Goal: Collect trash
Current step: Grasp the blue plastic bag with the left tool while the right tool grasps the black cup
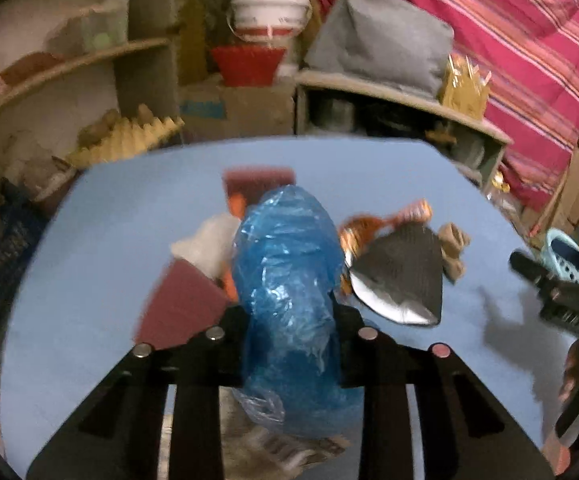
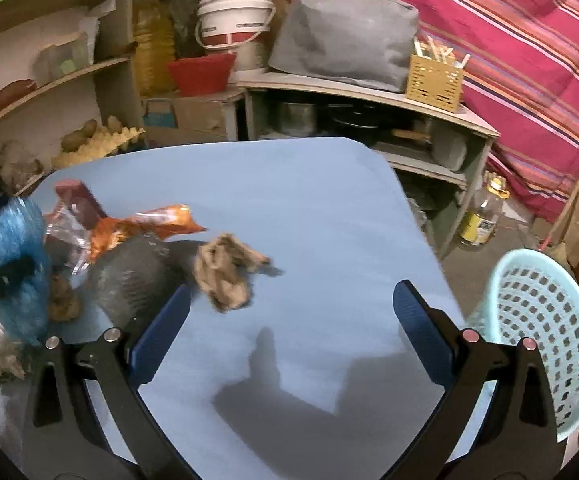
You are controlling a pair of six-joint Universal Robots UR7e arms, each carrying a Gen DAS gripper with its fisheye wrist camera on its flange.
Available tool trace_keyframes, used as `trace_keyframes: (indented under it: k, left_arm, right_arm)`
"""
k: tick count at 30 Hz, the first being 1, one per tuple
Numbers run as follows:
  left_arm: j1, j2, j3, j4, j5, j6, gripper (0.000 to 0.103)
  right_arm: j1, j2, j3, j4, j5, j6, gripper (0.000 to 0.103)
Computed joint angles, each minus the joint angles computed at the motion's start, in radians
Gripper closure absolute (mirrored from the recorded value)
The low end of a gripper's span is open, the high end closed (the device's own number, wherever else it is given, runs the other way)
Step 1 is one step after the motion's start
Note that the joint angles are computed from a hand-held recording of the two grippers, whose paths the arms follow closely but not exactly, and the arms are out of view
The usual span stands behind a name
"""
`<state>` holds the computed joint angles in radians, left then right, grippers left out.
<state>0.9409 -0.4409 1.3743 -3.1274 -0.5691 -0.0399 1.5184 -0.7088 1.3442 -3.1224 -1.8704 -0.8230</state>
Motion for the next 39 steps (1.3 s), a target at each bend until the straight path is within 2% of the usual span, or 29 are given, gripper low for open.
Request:
trace_keyframes:
  k: [4, 8, 12, 19, 25, 31, 34, 35, 36, 39]
  left_arm:
    - [-0.019, -0.022, 0.036, -0.131, 0.045, 0.079, 0.075]
    - [-0.011, -0.017, 0.028, -0.200, 0.088, 0.138, 0.075]
    - [0.009, -0.050, 0.053, -0.183, 0.052, 0.095, 0.075]
    - [0.022, -0.073, 0.077, -0.184, 0.066, 0.082, 0.075]
    - [0.031, -0.101, 0.109, -0.208, 0.065, 0.067, 0.075]
    - [0.033, -0.104, 0.112, -0.205, 0.069, 0.067, 0.075]
    - [0.034, -0.105, 0.112, -0.208, 0.069, 0.067, 0.075]
    - [0.033, -0.103, 0.108, -0.202, 0.070, 0.061, 0.075]
    - [0.034, -0.103, 0.106, -0.196, 0.067, 0.057, 0.075]
    - [0.033, -0.104, 0.106, -0.180, 0.070, 0.047, 0.075]
  right_arm:
    - [0.016, 0.008, 0.017, -0.004, 0.012, -0.013, 0.004]
    - [0.032, 0.026, 0.024, 0.000, 0.019, -0.035, 0.004]
    - [0.049, 0.060, 0.013, -0.014, 0.001, -0.057, 0.004]
    - [0.068, 0.124, -0.044, 0.028, -0.036, -0.079, 0.004]
    - [0.079, 0.158, -0.114, 0.147, -0.052, -0.078, 0.004]
    - [0.084, 0.195, -0.166, 0.173, -0.082, -0.136, 0.004]
    - [0.082, 0.201, -0.185, 0.188, -0.064, -0.150, 0.005]
    - [0.081, 0.198, -0.186, 0.198, -0.054, -0.155, 0.006]
    - [0.080, 0.194, -0.185, 0.214, -0.045, -0.158, 0.016]
    - [0.079, 0.184, -0.173, 0.228, -0.038, -0.168, 0.017]
